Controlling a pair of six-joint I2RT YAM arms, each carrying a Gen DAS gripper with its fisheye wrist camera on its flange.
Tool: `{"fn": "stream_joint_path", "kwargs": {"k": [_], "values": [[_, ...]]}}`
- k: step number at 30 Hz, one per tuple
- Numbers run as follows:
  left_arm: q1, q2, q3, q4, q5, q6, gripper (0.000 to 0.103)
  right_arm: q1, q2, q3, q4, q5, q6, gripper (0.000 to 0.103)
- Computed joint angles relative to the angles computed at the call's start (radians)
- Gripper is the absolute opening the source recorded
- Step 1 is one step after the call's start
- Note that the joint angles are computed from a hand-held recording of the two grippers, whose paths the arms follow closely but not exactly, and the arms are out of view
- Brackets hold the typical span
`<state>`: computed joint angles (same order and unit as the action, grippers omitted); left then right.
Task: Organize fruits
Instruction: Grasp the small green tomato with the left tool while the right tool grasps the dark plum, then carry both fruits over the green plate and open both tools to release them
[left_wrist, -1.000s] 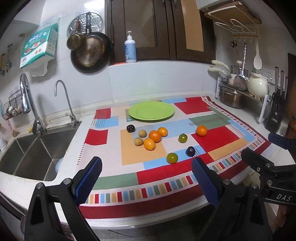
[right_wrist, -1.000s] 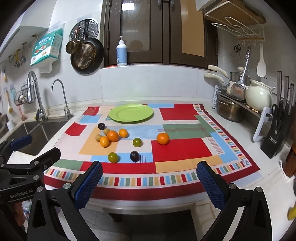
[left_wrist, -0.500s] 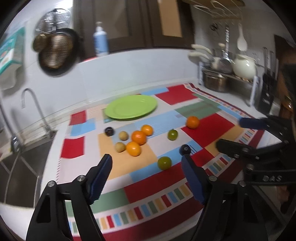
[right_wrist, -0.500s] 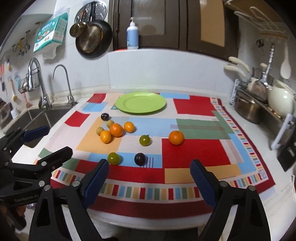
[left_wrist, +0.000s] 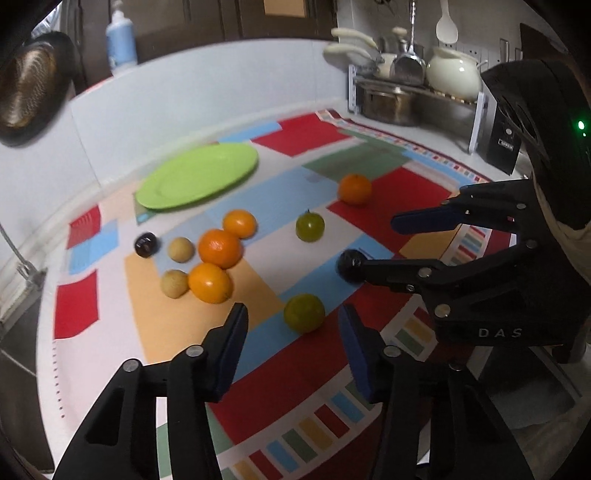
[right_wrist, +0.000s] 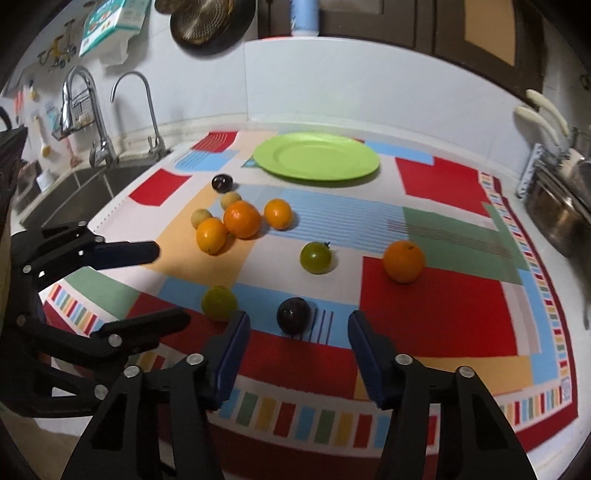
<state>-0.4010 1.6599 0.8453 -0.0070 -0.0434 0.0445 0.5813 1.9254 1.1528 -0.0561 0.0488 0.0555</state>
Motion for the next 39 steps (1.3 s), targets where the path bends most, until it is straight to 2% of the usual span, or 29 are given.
{"fn": "stream_joint_path", "kwargs": {"k": [2, 10, 14, 19, 27, 34, 39], "values": [[0.009, 0.032, 0.026, -0.014, 0.026, -0.002, 0.044, -0.01, 0.033, 0.032, -0.016, -0.021, -0.003, 0.047], [0.026, 0.126, 0.106, -0.057, 0.093, -0.017, 0.039, -0.035, 0.123, 0.119, -0.061, -0.087, 0.014, 0.04], [0.031, 0.158, 0.138, -0.075, 0.109, -0.024, 0.03, -0.041, 0.143, 0.143, -0.074, -0.101, 0.02, 0.035], [0.045, 0.157, 0.143, -0.088, 0.134, -0.043, 0.03, -0.038, 0.156, 0.157, -0.083, -0.108, 0.025, 0.028], [0.071, 0.088, 0.145, -0.13, 0.121, -0.09, 0.029, -0.028, 0.124, 0.155, -0.08, -0.114, 0.068, 0.028], [0.106, 0.023, 0.174, -0.157, 0.089, -0.061, 0.029, -0.012, 0.079, 0.181, -0.075, -0.096, 0.107, 0.028], [0.14, 0.034, 0.233, -0.157, 0.076, -0.018, 0.029, -0.005, 0.091, 0.247, -0.082, -0.067, 0.122, 0.028]]}}
